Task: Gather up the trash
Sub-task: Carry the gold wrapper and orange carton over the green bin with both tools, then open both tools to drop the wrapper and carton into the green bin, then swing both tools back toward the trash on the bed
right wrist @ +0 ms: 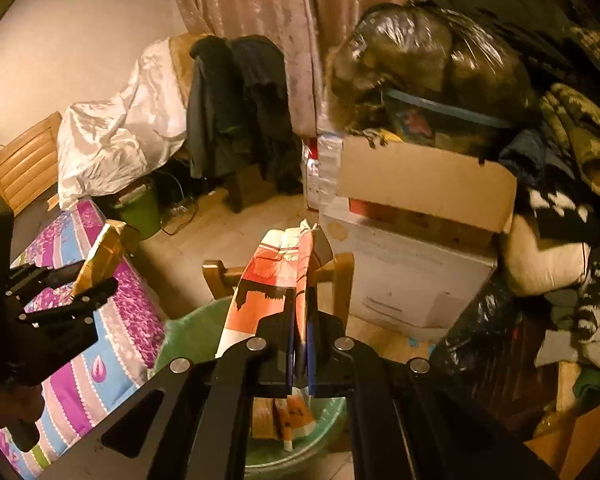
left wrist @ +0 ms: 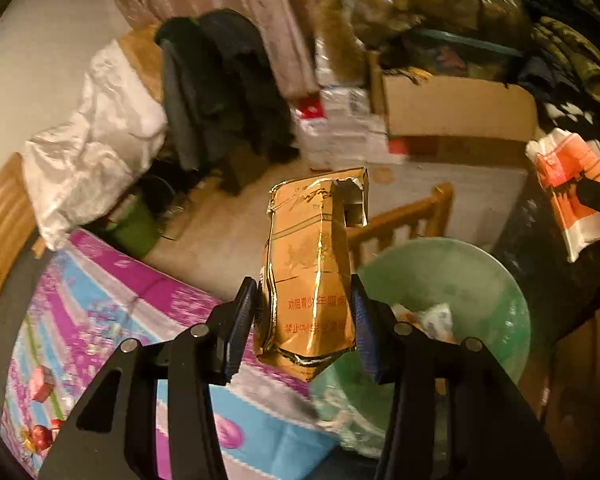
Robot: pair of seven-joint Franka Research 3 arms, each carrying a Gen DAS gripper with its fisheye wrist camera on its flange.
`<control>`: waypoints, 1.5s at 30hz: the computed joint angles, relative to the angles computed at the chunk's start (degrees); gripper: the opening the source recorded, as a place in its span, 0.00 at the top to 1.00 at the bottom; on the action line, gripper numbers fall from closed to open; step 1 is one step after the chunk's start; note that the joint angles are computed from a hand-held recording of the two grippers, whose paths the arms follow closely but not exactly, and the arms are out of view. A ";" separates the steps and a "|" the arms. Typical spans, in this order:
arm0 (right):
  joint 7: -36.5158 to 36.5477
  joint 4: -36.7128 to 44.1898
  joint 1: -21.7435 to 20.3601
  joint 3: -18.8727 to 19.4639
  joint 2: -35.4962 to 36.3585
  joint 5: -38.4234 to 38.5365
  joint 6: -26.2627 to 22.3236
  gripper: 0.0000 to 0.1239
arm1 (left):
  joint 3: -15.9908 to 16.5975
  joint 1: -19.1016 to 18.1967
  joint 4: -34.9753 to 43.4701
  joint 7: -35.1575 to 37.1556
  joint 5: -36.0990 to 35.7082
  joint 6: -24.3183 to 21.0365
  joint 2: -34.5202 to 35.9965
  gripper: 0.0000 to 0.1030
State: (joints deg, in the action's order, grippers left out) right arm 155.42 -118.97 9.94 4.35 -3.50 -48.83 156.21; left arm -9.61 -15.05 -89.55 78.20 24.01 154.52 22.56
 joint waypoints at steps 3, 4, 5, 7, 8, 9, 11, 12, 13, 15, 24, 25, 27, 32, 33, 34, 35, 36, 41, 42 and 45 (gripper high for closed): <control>-1.38 -0.39 0.16 -0.11 0.35 1.25 0.12 0.96 | -1.93 1.05 0.46 3.76 -3.11 -1.84 0.76 0.57; -1.89 -0.32 0.26 -0.13 0.50 1.73 0.13 0.96 | -2.28 1.30 0.50 4.63 -4.03 -2.14 0.89 0.57; -2.45 -0.26 0.39 -0.14 0.71 2.17 0.11 0.96 | -2.52 1.47 0.66 5.33 -4.87 -2.54 1.13 0.56; -4.06 0.17 0.83 -0.14 1.37 3.32 -0.34 0.96 | -3.12 2.03 0.82 6.91 -6.80 -3.09 1.37 0.56; -4.85 0.48 1.04 -0.23 1.69 3.97 -0.55 0.96 | -3.96 2.85 0.89 8.36 -8.82 -3.58 1.53 0.56; -5.46 0.61 1.26 -0.33 1.98 4.61 -0.65 0.96 | -4.37 3.27 1.31 9.33 -10.26 -4.10 1.80 0.56; -6.49 0.83 1.71 -0.53 2.47 5.88 -0.76 0.96 | -5.40 4.28 2.12 11.70 -13.40 -5.02 2.26 0.56; -7.00 0.95 1.89 -0.68 2.65 6.36 -0.78 0.96 | -5.69 4.52 2.58 12.63 -14.62 -5.39 2.55 0.56; -7.34 1.08 2.10 -0.76 2.84 6.71 -0.86 0.96 | -5.78 4.61 2.76 13.32 -15.45 -5.54 2.64 0.56; -7.67 1.24 2.42 -0.99 3.07 7.07 -0.82 0.96 | -6.23 5.01 2.55 14.98 -17.31 -5.31 2.48 0.56; -7.46 1.49 2.69 -1.48 3.02 7.15 0.22 0.96 | -8.05 5.92 3.06 20.61 -23.41 -5.17 2.26 0.47; -7.81 1.85 2.75 -1.44 3.42 7.25 -0.25 0.93 | -8.00 5.79 2.99 21.19 -23.61 -5.06 2.20 0.38; -7.55 1.73 2.90 -1.58 3.44 6.87 -0.41 0.84 | -6.79 4.70 2.06 20.38 -22.28 -3.16 1.83 0.17; -6.22 2.13 2.79 -2.16 4.29 6.70 1.47 0.83 | -5.98 4.42 1.19 19.43 -21.78 -3.22 1.33 0.17; -6.11 2.18 2.78 -2.32 4.43 6.77 1.89 0.83 | -5.73 4.35 0.97 18.82 -21.54 -3.10 1.19 0.17; -6.04 2.20 2.81 -2.45 4.50 6.84 2.19 0.83 | -5.71 4.51 0.60 18.60 -21.56 -2.89 0.94 0.17; -5.68 2.20 2.87 -2.54 4.57 6.56 2.43 0.83 | -5.45 4.51 0.01 17.91 -21.36 -2.37 0.57 0.17; -5.63 2.32 2.94 -2.59 4.77 6.58 2.84 0.83 | -5.10 4.41 -0.46 17.14 -20.89 -1.92 0.27 0.17; -3.51 1.91 3.53 -2.67 4.75 4.72 5.09 0.83 | -2.35 3.69 -4.33 11.14 -16.27 0.99 -2.22 0.17; -2.50 2.14 3.71 -2.62 4.97 3.55 5.54 0.83 | -1.60 3.53 -5.04 9.22 -15.12 1.56 -2.65 0.17; 0.31 2.72 4.45 -2.60 5.52 0.86 7.25 0.83 | 1.37 2.93 -7.59 1.16 -10.45 3.31 -4.27 0.17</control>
